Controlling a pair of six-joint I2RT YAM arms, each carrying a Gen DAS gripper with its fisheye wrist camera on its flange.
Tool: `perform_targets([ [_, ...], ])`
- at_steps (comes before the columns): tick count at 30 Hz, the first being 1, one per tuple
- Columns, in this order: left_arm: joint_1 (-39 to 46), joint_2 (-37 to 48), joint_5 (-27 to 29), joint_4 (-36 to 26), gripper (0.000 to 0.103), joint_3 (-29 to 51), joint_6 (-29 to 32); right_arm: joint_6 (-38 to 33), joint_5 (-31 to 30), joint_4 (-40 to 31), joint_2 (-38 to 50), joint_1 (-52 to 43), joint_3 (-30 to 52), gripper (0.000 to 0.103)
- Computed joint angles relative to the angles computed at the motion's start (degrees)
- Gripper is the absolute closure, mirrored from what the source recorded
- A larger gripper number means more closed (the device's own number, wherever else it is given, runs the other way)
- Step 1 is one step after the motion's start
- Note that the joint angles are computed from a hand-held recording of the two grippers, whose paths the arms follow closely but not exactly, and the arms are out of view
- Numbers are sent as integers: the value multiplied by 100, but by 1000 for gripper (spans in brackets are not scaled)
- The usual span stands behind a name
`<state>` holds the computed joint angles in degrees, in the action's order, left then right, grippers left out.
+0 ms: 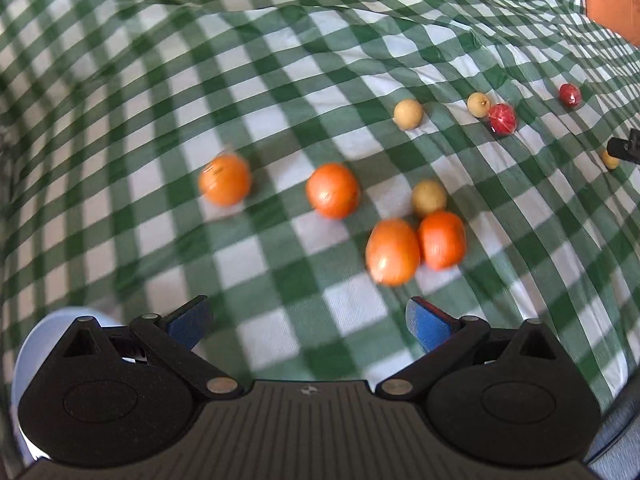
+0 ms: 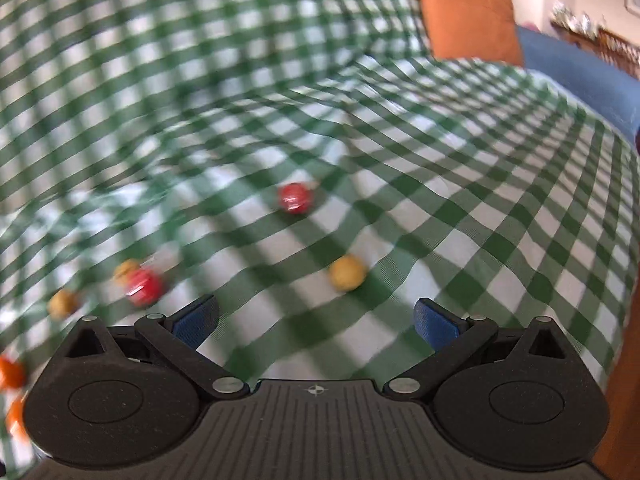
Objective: Organize fruits
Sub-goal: 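Grasp an orange with the left tool while the right tool grasps a yellow plum, then carry the orange and yellow plum over the blue plate with both tools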
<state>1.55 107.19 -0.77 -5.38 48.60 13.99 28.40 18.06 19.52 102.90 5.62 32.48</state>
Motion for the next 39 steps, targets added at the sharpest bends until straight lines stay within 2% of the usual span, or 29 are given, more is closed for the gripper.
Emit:
perform_targets([
  [3,-91,362,96,214,1,205,36,-340,-238,401,889,-449,474,5],
  [5,-131,471,171,280,3,285,126,-597,-339,524,1331,-587,729,14],
  [7,-117,542,319,268,8,361,274,-786,-393,651,1646,-619,864,14],
  [8,-106,583,432,274,18,395,332,-912,-251,988,1743,-563,775,17],
  [9,-71,617,618,214,39,448,376,-997,-206,1141,1781,-524,728,18],
  [10,-38,692,812,21,54,584,386,-1024,-199,1273,1787,-496,665,27],
  [11,-22,758,930,-161,67,708,344,-1053,-212,1411,1777,-497,598,48],
  [13,20,663,1107,-97,68,618,343,-1123,-186,1429,1672,-467,530,75],
  [16,66,323,1161,-132,68,362,321,-1074,-270,1093,1343,-493,487,75],
  [19,232,-412,1175,-198,68,-126,268,-1098,-106,1202,673,-376,10,75],
  [22,569,-1322,1245,-596,68,-531,292,-1031,4,1022,-575,-59,-656,75],
  [24,920,-1964,1426,-1036,68,-715,380,-928,22,554,-1560,265,-977,75],
  [28,1848,-3256,1929,-2141,68,-870,805,-479,142,-913,-3401,1473,-1248,75],
  [31,2731,-4082,2396,-2992,68,-815,1414,8,347,-1868,-4250,2717,-1220,75],
  [33,3440,-4473,2741,-3617,68,-669,1956,488,652,-2335,-4443,3725,-1050,75],
  [36,4606,-4768,3209,-4545,68,-402,2931,1127,975,-2745,-4263,5027,-586,75],
  [39,5916,-4709,3667,-5483,68,-91,4127,1520,1352,-2910,-3979,6111,-163,75],
])
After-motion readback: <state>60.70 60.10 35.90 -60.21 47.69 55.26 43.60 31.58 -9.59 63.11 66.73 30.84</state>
